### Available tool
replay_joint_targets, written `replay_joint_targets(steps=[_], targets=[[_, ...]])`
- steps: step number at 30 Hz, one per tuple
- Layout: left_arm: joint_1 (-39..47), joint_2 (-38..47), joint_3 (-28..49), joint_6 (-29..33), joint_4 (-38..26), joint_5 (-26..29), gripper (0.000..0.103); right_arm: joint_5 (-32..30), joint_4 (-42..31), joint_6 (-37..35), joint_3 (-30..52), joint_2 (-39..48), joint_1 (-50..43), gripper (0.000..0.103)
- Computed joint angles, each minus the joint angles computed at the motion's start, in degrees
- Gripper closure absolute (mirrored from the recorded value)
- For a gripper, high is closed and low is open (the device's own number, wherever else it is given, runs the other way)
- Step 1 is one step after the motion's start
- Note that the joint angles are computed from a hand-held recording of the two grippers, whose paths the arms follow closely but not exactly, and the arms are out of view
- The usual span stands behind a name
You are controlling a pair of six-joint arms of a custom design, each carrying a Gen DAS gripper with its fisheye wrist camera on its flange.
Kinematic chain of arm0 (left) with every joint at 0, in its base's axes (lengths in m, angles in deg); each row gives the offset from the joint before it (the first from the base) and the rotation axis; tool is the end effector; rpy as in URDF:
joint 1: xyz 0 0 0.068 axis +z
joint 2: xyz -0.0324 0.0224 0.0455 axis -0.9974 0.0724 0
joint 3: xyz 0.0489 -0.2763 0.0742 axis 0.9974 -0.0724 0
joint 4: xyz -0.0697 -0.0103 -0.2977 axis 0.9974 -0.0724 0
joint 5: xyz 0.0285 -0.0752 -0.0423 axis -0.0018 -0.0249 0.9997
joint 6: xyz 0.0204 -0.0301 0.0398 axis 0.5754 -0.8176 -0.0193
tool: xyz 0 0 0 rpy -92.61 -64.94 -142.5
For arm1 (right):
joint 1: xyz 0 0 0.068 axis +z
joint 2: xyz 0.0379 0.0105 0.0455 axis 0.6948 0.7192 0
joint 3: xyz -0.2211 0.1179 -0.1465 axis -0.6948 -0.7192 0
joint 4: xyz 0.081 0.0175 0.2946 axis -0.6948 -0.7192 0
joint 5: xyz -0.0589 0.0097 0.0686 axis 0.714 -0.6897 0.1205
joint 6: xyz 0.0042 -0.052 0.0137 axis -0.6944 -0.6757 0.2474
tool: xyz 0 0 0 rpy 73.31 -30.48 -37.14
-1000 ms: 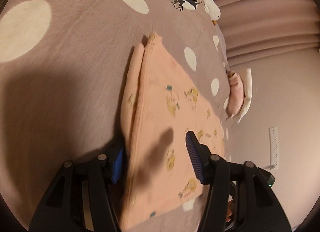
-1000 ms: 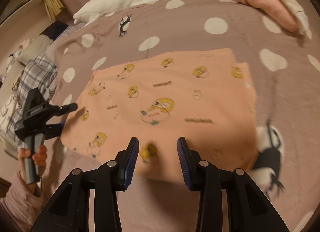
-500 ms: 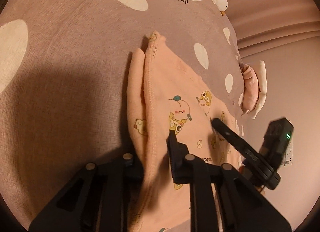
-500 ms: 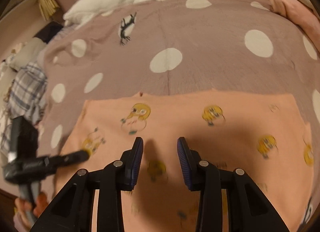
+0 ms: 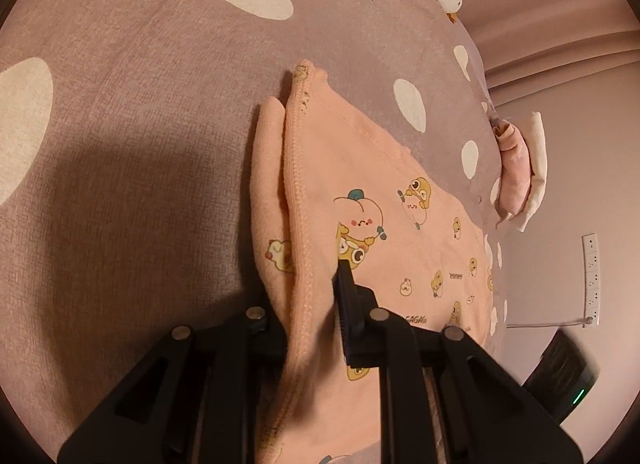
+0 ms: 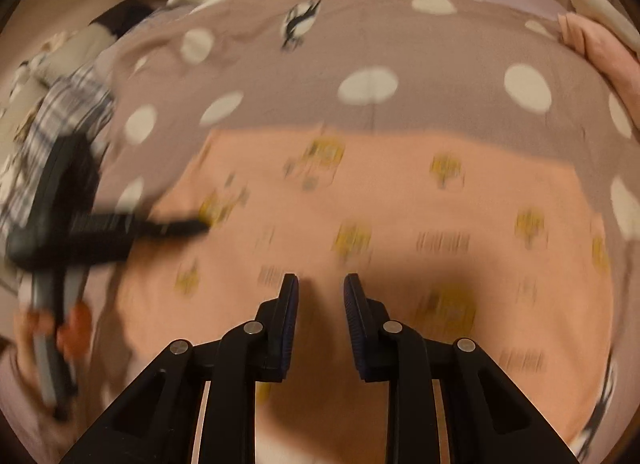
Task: Fold small clothes
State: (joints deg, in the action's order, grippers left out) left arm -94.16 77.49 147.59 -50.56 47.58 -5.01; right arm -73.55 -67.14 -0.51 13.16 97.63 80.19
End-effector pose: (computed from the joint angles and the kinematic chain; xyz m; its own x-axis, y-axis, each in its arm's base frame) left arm 0.3518 -0.0716 0.1891 -0.9480 -0.2332 -0.2167 -0.0351 0.7530 -0.6571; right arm 0.2169 0.1570 0.2648 -0.8346 -0.1084 -0.5400 -0.2573 0.9437 0.2082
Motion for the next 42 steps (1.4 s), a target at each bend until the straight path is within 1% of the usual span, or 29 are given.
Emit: replay_joint_targets(steps=[1, 2, 3, 4, 5, 8, 12, 14, 16, 19, 20, 22, 25, 27, 28, 29, 30, 33, 36, 37, 39, 41, 42], targets=[[-0.36, 0.02, 0.57, -0.16, -0.79, -0.65, 0.086, 1.16, -0.28, 0.08, -1.01, -0.36, 1.37, 0.076], [-0.82, -0.17, 1.25, -0.12, -1.97, -1.69, 0.086, 4.66, 0.06, -0.49, -2.94, -1.64, 3.88, 0.076], [-1.62, -0.31, 2.07, -0.45, -2.8, -2.74, 0.087, 6.44, 0.56, -1.02, -3.96, -2.82, 5.04, 0.076], [-2.15, -0.96, 2.49, -0.4, -3.54, -3.64, 0.092, 6.49, 0.14, -0.74, -4.18, -3.49, 5.22, 0.076], [-2.71, -1.89, 2.78, -0.44, -4.04, -4.44, 0.094, 4.9, -0.08, -0.58, -3.79, -3.56, 4.04, 0.076], [-4.6, -4.51, 3.69, -1.0, -4.72, -5.69, 0.096, -3.22, 0.54, 0.52, -4.44, -6.46, -1.9, 0.076], [-9.67, -5.74, 7.57, -0.37, -7.67, -9.6, 0.096, -6.68, 1.08, 2.68, -7.11, -12.05, -7.25, 0.076], [-12.62, -5.48, 9.7, 0.06, -8.69, -11.54, 0.094, -10.95, 1.47, 3.17, -8.66, -14.56, -11.93, 0.076], [-16.31, -4.62, 11.57, 0.18, -9.04, -13.75, 0.092, -14.23, 2.03, 3.43, -10.02, -16.33, -16.0, 0.076], [-21.3, -2.29, 14.12, 1.0, -9.31, -16.91, 0.092, -18.25, 3.23, 4.91, -11.82, -18.21, -20.96, 0.076], [-23.26, -0.69, 15.48, 1.16, -9.61, -17.87, 0.091, -20.09, 3.17, 5.01, -12.4, -19.12, -22.97, 0.076], [-25.36, 1.94, 17.0, 1.42, -9.8, -17.39, 0.088, -24.38, 3.23, 5.5, -13.62, -20.59, -28.05, 0.076], [-27.51, 6.62, 19.74, 1.48, -11.06, -15.06, 0.072, -28.5, 4.31, 6.91, -15.39, -21.51, -32.77, 0.076], [-28.37, 8.15, 20.44, 1.34, -11.2, -14.3, 0.072, -30.83, 4.09, 6.95, -16.0, -21.76, -35.73, 0.073], [-28.49, 8.52, 20.41, 1.28, -10.86, -13.28, 0.072, -31.3, 3.58, 6.96, -16.21, -22.25, -36.68, 0.073], [-28.59, 8.68, 20.3, 1.46, -10.44, -12.33, 0.069, -32.0, 3.31, 6.72, -16.49, -22.55, -37.86, 0.073], [-28.71, 8.57, 20.33, 1.65, -10.3, -12.29, 0.069, -32.72, 3.27, 6.62, -16.74, -22.73, -38.76, 0.073], [-28.71, 6.75, 19.43, 2.16, -9.54, -14.35, 0.069, -34.35, 3.99, 7.0, -17.14, -22.35, -40.49, 0.073], [-27.23, 5.07, 18.0, 0.92, -8.59, -14.9, 0.067, -35.14, 4.88, 7.24, -17.23, -22.08, -40.65, 0.071], [-26.37, 3.85, 16.58, 0.66, -8.07, -14.69, 0.067, -35.69, 5.55, 7.45, -17.41, -22.02, -40.44, 0.07], [-25.22, 0.71, 12.87, 0.43, -6.81, -14.75, 0.066, -36.21, 6.57, 7.75, -17.25, -21.49, -39.22, 0.061], [-23.92, -3.16, 7.9, 0.22, -5.41, -14.82, 0.06, -35.39, 7.86, 7.75, -16.24, -19.53, -36.7, 0.06], [-23.49, -4.94, 5.72, -0.02, -4.89, -15.07, 0.059, -35.38, 8.09, 7.28, -15.8, -18.47, -36.28, 0.06]])
